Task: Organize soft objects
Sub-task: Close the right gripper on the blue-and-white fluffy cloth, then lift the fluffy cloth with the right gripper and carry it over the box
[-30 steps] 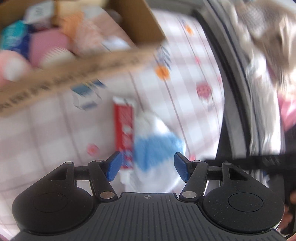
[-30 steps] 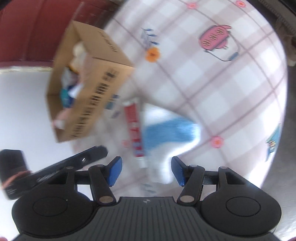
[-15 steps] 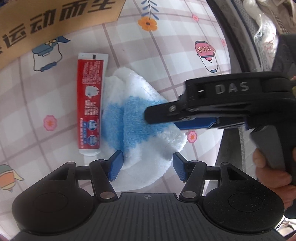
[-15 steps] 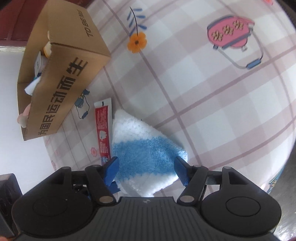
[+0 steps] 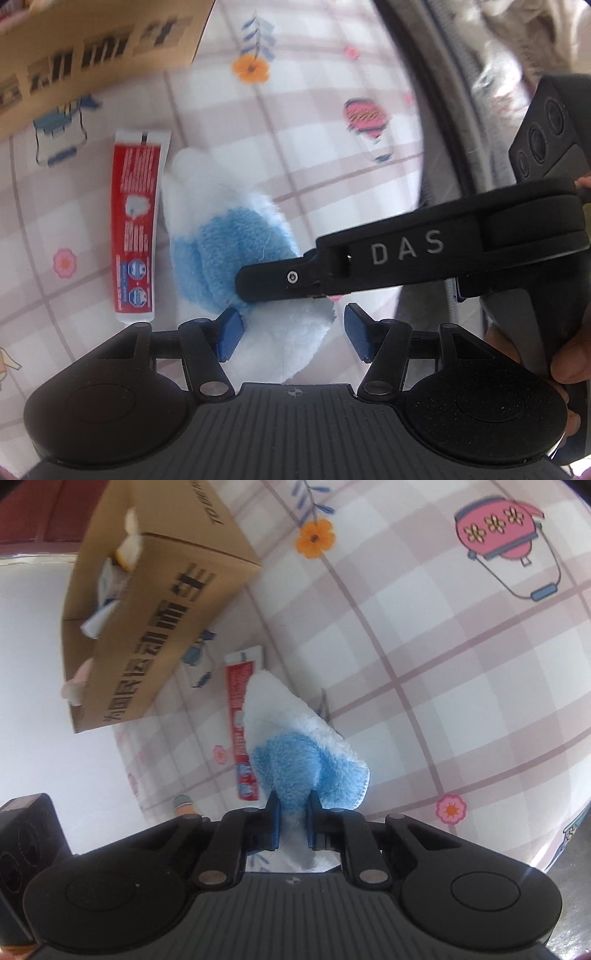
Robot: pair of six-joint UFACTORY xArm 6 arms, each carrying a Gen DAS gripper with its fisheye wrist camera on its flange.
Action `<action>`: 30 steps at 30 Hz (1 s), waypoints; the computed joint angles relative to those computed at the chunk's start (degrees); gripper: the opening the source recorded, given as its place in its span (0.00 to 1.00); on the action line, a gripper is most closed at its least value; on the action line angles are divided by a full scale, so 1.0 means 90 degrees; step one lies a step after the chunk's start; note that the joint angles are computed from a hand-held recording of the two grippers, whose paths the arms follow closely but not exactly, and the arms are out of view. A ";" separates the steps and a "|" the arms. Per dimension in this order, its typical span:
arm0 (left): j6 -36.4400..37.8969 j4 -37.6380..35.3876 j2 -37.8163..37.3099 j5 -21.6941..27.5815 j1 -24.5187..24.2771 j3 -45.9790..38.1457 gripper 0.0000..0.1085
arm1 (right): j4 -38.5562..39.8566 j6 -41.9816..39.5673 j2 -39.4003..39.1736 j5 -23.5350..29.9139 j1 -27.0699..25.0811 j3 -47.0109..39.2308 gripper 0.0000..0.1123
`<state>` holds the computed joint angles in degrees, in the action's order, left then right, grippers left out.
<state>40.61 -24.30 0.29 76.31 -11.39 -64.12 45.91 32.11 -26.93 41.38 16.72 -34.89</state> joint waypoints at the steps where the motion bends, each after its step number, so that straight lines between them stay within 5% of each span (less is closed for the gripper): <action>1: 0.0044 -0.0078 -0.0054 0.0064 0.0035 -0.0068 0.53 | -0.0118 0.0085 -0.0081 0.0066 -0.0020 -0.0068 0.13; 10: 0.0416 -0.1018 -0.0135 0.0528 0.0460 -0.1362 0.53 | -0.1100 0.0282 -0.0152 0.0527 -0.0256 -0.1615 0.13; 23: 0.0015 -0.1397 0.1824 -0.0586 0.0300 -0.3848 0.53 | -0.0164 -0.1845 0.2285 -0.0349 -0.0842 -0.4040 0.12; 30: -0.0440 -0.0883 0.2618 -0.0910 0.0094 -0.4273 0.53 | -0.0943 -0.1676 0.3340 -0.0519 -0.1093 -0.4502 0.12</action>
